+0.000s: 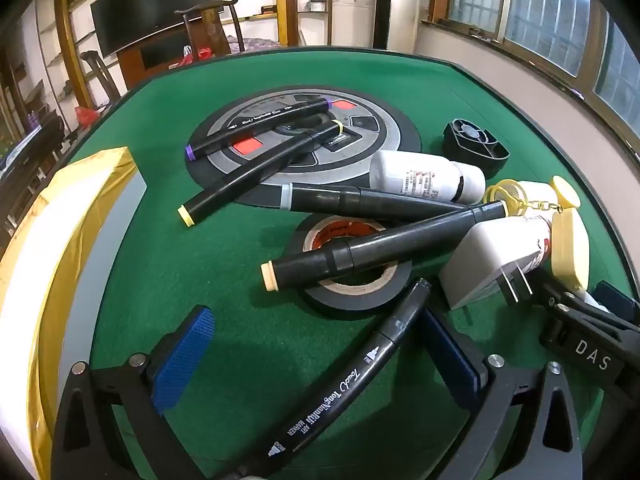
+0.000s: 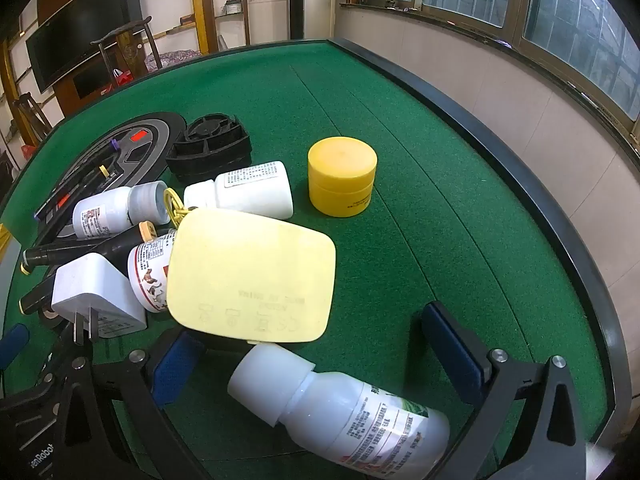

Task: Organize rigid objects
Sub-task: 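Grasp the black marker lying on the table with the left tool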

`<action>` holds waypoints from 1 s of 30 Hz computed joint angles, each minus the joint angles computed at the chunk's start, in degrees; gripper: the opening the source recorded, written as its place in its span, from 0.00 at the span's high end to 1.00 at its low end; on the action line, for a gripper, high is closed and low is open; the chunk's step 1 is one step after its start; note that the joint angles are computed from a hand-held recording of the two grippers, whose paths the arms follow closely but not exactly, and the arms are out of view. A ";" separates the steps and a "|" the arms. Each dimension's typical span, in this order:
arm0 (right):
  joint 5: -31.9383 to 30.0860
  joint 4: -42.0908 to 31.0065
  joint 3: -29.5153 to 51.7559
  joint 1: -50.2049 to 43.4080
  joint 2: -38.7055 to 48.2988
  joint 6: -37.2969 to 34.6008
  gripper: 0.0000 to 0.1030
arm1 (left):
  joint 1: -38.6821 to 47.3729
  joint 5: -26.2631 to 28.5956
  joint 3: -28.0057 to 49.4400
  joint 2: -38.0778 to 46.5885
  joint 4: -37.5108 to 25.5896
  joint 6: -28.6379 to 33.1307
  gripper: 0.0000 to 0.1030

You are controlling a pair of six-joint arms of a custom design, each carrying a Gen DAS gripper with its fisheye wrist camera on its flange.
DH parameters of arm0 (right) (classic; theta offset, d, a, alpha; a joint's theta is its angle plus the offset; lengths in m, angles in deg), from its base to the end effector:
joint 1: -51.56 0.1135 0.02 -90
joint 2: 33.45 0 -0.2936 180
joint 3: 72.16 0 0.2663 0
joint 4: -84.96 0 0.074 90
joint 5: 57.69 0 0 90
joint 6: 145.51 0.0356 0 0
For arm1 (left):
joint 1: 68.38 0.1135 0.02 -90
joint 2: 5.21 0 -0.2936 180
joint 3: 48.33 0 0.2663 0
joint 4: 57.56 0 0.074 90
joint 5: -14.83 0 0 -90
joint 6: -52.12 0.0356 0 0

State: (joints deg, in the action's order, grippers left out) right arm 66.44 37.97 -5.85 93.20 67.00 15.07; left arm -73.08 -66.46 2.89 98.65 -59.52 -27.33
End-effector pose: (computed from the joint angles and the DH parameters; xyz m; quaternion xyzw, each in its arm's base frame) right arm 0.2447 0.1908 0.1505 0.2601 0.9172 -0.1018 0.2841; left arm 0.3137 -0.0312 0.0979 0.1489 0.9384 -0.0568 0.3065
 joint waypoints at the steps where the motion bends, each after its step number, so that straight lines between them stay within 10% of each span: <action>1: 0.26 -0.26 0.16 0.06 0.17 0.03 0.00 | -0.05 -0.18 -0.08 -0.06 0.06 -0.30 0.00; 24: -7.93 -0.87 -0.32 -1.80 -2.91 -8.95 0.00 | 6.78 5.81 -1.19 -7.37 -12.30 8.21 0.11; 30: 9.64 -12.28 -0.30 7.56 -8.25 8.64 0.00 | 21.74 20.57 -4.00 -22.59 -14.15 11.88 0.11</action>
